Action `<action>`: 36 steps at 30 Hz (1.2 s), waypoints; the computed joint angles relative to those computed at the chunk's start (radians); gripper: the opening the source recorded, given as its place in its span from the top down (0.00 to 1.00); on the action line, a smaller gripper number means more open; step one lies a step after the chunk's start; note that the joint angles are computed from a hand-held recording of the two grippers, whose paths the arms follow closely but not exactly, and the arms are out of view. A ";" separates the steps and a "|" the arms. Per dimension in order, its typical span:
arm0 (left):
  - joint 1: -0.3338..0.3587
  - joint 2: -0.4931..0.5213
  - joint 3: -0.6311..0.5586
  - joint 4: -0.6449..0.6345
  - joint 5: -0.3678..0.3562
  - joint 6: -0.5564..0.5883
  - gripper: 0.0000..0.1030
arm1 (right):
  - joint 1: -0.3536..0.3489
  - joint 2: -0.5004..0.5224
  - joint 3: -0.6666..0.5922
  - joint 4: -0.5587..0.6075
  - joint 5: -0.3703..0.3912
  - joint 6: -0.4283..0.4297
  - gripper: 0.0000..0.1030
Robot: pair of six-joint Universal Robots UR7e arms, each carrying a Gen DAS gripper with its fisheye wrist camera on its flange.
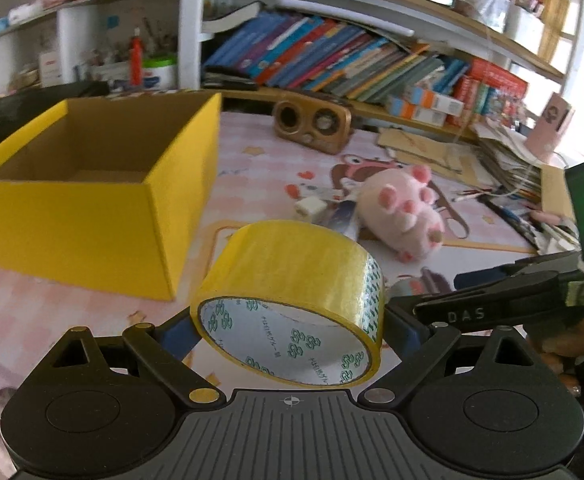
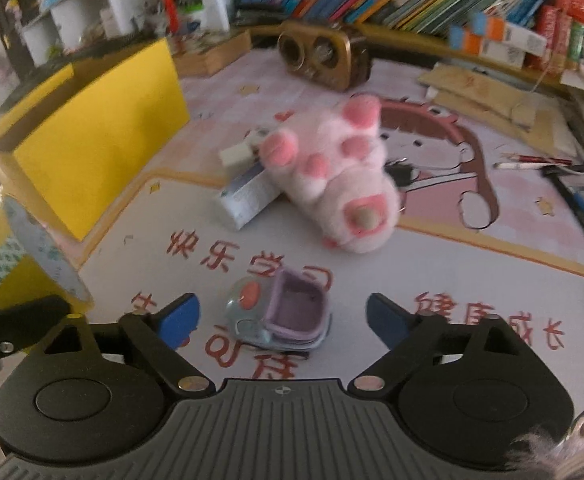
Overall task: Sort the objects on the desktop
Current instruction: 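Grasp and lift the tape roll with the left gripper while the right gripper grasps the grey-purple toy, then carry the tape roll and the toy in both grippers over the yellow box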
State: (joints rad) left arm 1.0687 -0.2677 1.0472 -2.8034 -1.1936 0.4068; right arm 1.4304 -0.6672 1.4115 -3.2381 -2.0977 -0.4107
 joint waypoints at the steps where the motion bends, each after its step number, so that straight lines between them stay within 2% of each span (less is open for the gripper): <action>1: 0.000 -0.003 0.006 -0.006 0.010 -0.009 0.07 | 0.002 0.008 -0.014 0.019 -0.012 0.003 0.17; 4: 0.000 -0.013 0.026 -0.027 0.032 -0.029 0.07 | 0.002 0.026 -0.050 0.074 -0.041 0.031 0.24; 6: 0.000 -0.020 0.038 -0.040 0.045 -0.041 0.07 | 0.001 0.032 -0.063 0.101 -0.050 0.052 0.33; 7: 0.000 -0.022 0.042 -0.044 0.049 -0.047 0.07 | 0.000 0.033 -0.068 0.114 -0.054 0.062 0.34; 9: 0.001 -0.026 0.048 -0.051 0.057 -0.058 0.07 | 0.003 0.038 -0.071 0.105 -0.066 0.057 0.40; 17: 0.005 -0.037 0.062 -0.056 0.047 -0.090 0.07 | 0.002 0.030 -0.042 0.057 -0.045 0.035 0.40; 27: 0.031 -0.061 0.079 -0.076 -0.042 -0.078 0.07 | 0.019 0.004 0.019 -0.013 0.022 0.014 0.40; 36: 0.058 -0.097 0.098 -0.093 -0.108 -0.025 0.07 | 0.073 0.019 0.058 -0.147 -0.028 -0.012 0.40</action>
State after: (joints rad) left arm 1.1269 -0.3651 1.1450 -2.8967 -1.3016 0.3821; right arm 1.5029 -0.6479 1.4696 -3.3849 -2.1259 -0.4229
